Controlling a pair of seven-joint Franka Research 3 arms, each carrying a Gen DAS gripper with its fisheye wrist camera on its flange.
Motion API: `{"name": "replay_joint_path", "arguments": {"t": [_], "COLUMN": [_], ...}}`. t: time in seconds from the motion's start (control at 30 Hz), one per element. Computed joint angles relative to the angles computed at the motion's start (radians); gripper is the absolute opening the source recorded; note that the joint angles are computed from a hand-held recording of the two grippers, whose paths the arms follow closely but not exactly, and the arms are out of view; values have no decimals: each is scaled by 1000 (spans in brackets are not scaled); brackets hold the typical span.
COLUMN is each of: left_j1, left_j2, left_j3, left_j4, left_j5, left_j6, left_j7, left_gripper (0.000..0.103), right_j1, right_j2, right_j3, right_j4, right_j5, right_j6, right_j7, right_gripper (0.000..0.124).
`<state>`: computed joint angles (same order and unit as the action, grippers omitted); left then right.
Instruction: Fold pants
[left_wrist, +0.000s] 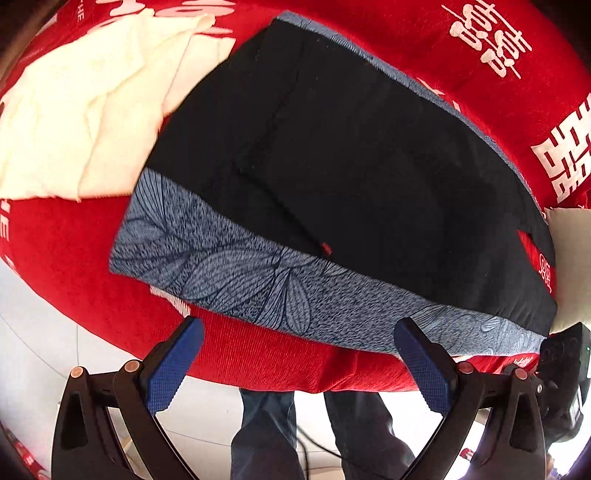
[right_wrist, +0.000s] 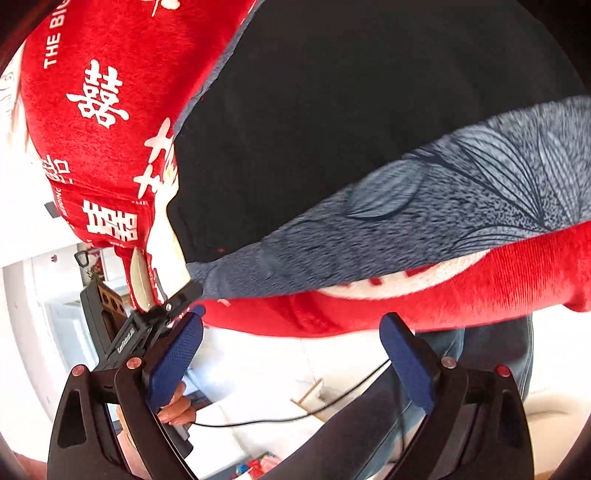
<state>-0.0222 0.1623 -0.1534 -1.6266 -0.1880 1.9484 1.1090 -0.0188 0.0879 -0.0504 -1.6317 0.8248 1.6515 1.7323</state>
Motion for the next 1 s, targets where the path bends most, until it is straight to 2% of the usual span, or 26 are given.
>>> {"name": "replay_joint_path", "arguments": {"t": [0.2, 0.37, 0.4, 0.43, 0.47, 0.5, 0.53, 0.57, 0.67, 0.73, 0.83, 0.93, 1.0], "left_j1": [1, -3, -2, -4, -4, -3, -2, -1, 3, 9, 16, 22, 26], "left_j2": [-36, -40, -33, -17, -17, -19, -20, -23, -42, -55, -64, -52, -34], "left_j3": [-3, -2, -3, -5, -6, -6, -7, -7, -4, 0, 7, 16, 16], "left_j4": [-95, -120, -114, -97, -98, -100, -102, -103, -121, -144, -169, -159, -145], "left_j5": [-52, -74, -85, -92, -99, -104, -117, -124, -146, -181, -254, -274, -266], "left_j6": [68, 109, 106, 100, 103, 108, 112, 115, 127, 148, 194, 254, 267], "left_j7": [27, 43, 46, 40, 34, 29, 23, 18, 7, -5, -66, -152, -189], "left_gripper": [103, 103, 103, 103, 103, 103, 103, 103, 103, 103, 103, 103, 103], "right_j1": [-3, -7, -7, -8, -10, -13, -13, -16, -21, -30, -43, -60, -65], "right_j2": [-51, -69, -74, -82, -85, -88, -90, -92, -85, -62, -15, 23, 38], "right_j3": [-10, -19, -21, -24, -27, -31, -33, -36, -41, -45, -40, -29, -18], "right_j4": [-151, -216, -231, -253, -267, -283, -294, -302, -280, -212, -100, -25, 5], "right_j5": [107, 221, 241, 263, 275, 283, 288, 295, 366, 392, 380, 366, 350], "right_j6": [188, 264, 275, 290, 291, 290, 289, 288, 280, 241, 184, 141, 127], "right_j7": [-89, -133, -121, -91, -62, -21, 15, 31, 12, -16, -12, 8, 27], "right_gripper": [94, 92, 83, 64, 52, 32, 17, 12, 10, 9, 9, 9, 9]}}
